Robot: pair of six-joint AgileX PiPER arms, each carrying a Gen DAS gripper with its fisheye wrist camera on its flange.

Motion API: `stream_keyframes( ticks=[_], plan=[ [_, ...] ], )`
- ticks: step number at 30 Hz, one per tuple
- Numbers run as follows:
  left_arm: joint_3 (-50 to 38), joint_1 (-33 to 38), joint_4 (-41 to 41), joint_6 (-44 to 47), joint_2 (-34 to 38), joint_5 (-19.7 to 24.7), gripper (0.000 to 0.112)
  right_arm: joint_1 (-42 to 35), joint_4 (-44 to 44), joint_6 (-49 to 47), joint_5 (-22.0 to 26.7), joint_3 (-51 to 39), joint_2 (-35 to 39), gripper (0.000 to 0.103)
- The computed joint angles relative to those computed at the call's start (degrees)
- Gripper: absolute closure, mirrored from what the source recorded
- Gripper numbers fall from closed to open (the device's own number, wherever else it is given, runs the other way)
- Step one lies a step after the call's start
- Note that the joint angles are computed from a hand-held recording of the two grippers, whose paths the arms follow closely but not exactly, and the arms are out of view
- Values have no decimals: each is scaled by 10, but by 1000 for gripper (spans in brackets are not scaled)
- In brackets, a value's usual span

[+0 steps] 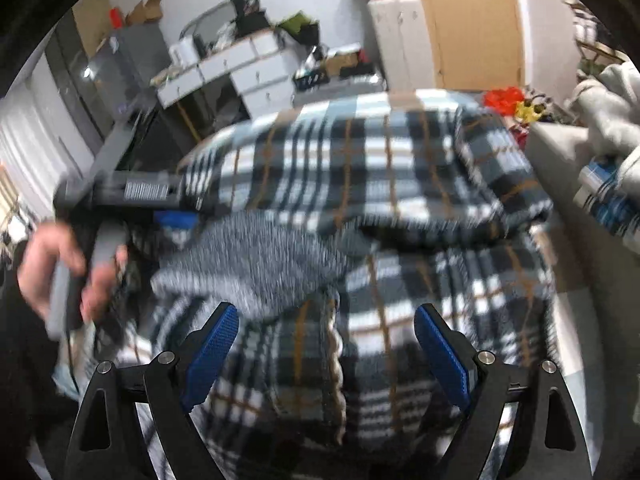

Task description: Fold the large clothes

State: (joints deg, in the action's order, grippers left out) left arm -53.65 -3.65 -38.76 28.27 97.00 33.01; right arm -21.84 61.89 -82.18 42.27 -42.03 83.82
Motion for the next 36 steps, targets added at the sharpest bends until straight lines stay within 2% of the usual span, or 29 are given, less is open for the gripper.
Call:
stream_keyframes(
  ticks=[1, 3, 6, 8, 10, 12, 15, 17, 21, 22, 24, 26, 28, 29, 31, 33, 36],
  plan=[
    [20, 8, -43, 57, -4, -14, 29, 6, 2, 13, 2, -17, -2, 13],
    [58, 37, -134, 168, -15, -15, 30, 46, -47, 106, -14, -81, 8, 11],
    [60, 80, -190, 227, -3, 32, 29, 142, -183, 278, -72, -212, 74, 11],
    [69, 117, -235, 282, 7, 67, 30, 195, -298, 392, -77, -309, 141, 11],
    [68, 141, -240, 308, 13, 97, 30, 242, -412, 507, -50, -423, 232, 12],
    [59, 165, -219, 307, 9, 127, 30, 271, -521, 621, 19, -536, 306, 14],
    [53, 169, -203, 295, -2, 149, 30, 305, -603, 698, 79, -618, 388, 14],
    [31, 191, -197, 289, 13, 189, 29, 320, -651, 716, 72, -617, 409, 11],
    [6, 266, -206, 254, 39, 280, 29, 300, -608, 687, 126, -657, 410, 14],
    [5, 281, -208, 253, 40, 293, 29, 290, -587, 664, 122, -642, 392, 14],
    [9, 301, -202, 237, 26, 284, 29, 273, -570, 632, 91, -596, 348, 14],
    [19, 321, -229, 268, 25, 293, 29, 251, -560, 606, 35, -537, 304, 13],
    [19, 324, -219, 261, 39, 270, 29, 236, -572, 603, 33, -521, 302, 13],
    [17, 326, -221, 263, 55, 270, 29, 235, -596, 617, 46, -527, 314, 13],
    [44, 326, -240, 298, 43, 256, 29, 231, -629, 625, 72, -535, 350, 12],
    [49, 315, -228, 308, 29, 238, 29, 212, -577, 594, 32, -501, 342, 9],
    [69, 296, -208, 325, -5, 199, 29, 199, -545, 576, 10, -463, 316, 11]
  ],
)
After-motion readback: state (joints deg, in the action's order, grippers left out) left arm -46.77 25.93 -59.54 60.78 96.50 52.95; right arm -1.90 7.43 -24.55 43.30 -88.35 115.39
